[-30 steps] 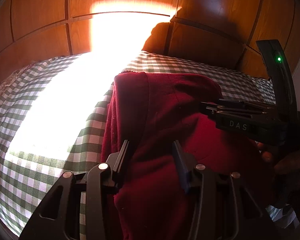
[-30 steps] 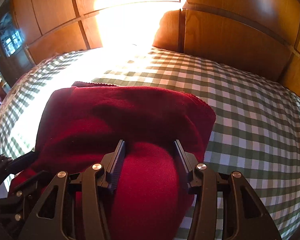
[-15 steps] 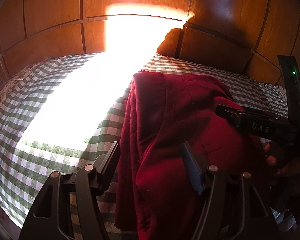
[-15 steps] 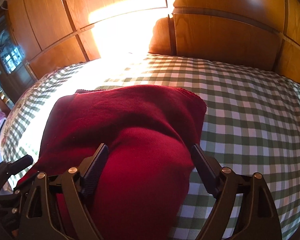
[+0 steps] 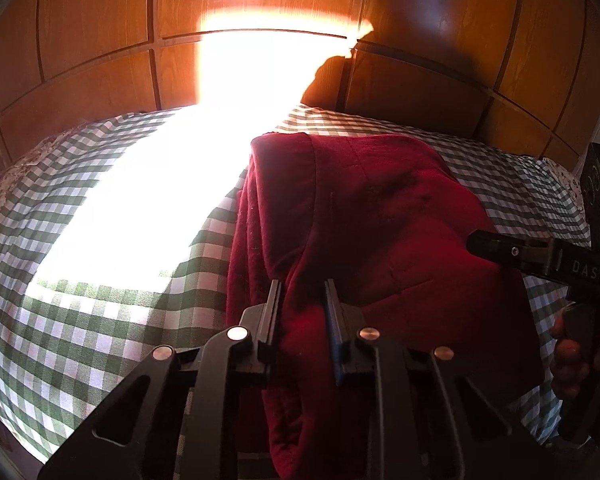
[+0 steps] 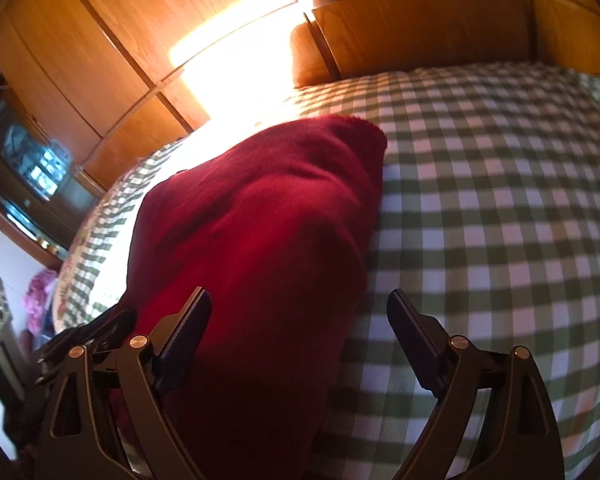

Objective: Fold small clothes

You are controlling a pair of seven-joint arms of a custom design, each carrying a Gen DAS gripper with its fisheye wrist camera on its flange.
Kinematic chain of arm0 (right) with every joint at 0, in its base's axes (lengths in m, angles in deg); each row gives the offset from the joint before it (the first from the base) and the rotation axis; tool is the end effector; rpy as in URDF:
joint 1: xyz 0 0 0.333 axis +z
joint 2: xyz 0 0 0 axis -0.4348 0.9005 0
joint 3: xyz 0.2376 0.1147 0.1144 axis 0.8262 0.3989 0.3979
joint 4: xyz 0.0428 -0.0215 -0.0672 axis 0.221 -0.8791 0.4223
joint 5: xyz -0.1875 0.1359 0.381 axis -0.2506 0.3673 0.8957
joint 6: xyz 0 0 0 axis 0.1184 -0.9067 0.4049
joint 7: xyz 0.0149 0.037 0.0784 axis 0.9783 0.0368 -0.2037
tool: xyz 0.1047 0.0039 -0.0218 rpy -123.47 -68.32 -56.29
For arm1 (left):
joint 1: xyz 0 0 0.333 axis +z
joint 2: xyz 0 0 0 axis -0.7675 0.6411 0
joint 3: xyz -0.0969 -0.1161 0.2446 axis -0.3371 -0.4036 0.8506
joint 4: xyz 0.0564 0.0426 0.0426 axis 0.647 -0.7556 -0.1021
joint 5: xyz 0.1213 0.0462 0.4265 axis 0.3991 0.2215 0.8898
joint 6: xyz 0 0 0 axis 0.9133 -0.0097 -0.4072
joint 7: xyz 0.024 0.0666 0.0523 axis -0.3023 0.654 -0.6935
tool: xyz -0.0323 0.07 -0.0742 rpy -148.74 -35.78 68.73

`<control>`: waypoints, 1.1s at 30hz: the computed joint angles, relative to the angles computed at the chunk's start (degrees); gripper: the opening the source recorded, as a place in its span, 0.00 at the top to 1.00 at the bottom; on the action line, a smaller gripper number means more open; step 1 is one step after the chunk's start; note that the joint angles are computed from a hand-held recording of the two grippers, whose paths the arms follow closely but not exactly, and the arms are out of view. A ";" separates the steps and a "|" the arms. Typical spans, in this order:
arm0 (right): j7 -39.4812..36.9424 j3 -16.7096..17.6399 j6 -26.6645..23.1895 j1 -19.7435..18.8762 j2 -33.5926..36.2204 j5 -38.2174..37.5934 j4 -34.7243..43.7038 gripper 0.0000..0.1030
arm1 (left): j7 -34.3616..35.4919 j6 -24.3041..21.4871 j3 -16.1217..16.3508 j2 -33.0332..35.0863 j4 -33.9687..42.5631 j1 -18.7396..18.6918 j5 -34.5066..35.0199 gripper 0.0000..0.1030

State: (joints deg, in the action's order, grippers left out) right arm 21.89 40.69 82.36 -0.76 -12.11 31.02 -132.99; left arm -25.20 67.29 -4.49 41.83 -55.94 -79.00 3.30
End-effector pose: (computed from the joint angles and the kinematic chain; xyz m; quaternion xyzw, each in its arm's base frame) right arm 0.7114 0.4591 0.2928 -0.8337 0.4115 0.0090 0.3682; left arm 0.4801 -0.4166 0.3328 -0.8444 0.3967 -0.1900 0.3058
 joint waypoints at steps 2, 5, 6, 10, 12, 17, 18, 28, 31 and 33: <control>-1.14 1.96 -0.47 -1.98 -1.42 2.55 -2.76 0.14 | 0.51 0.14 -0.10 -0.32 -0.26 -0.15 0.74 0.86; -3.18 4.06 -1.34 -4.42 -3.40 6.46 -6.48 0.14 | 0.82 0.80 -0.19 -1.67 -1.52 -0.01 1.55 0.88; -3.85 4.45 -1.79 -4.94 -3.89 7.53 -7.34 0.14 | 1.07 0.73 -0.30 -2.07 -1.77 0.05 1.76 0.88; -7.47 5.36 -4.44 -6.71 -6.86 10.87 -12.02 0.14 | 3.40 -1.27 -0.83 -3.68 -2.09 0.14 3.22 0.89; -9.54 5.44 -6.26 -7.01 -8.23 11.96 -14.14 0.15 | 4.36 -2.68 -1.11 -4.10 -2.04 0.29 3.25 0.89; -14.05 4.25 -1.65 -4.89 -12.09 12.31 -22.08 0.16 | 5.82 -4.10 -0.81 0.62 -0.48 0.78 -1.68 0.85; -14.54 3.70 -0.49 -4.01 -12.66 11.34 -22.97 0.16 | 3.66 -5.18 -0.69 1.05 -0.38 -0.03 -0.45 0.84; -14.84 3.54 -7.95 -5.73 -13.15 12.13 -21.10 0.14 | -7.80 2.23 -1.28 -8.58 -9.38 1.42 0.59 0.49; -15.25 3.64 -8.01 -6.79 -13.58 14.57 -20.90 0.14 | -12.51 8.01 -1.51 -11.96 -13.15 3.27 2.69 0.40; -15.86 4.23 -7.33 -8.09 -13.88 17.30 -21.06 0.14 | -14.97 12.40 -1.57 -12.75 -14.47 4.76 4.21 0.35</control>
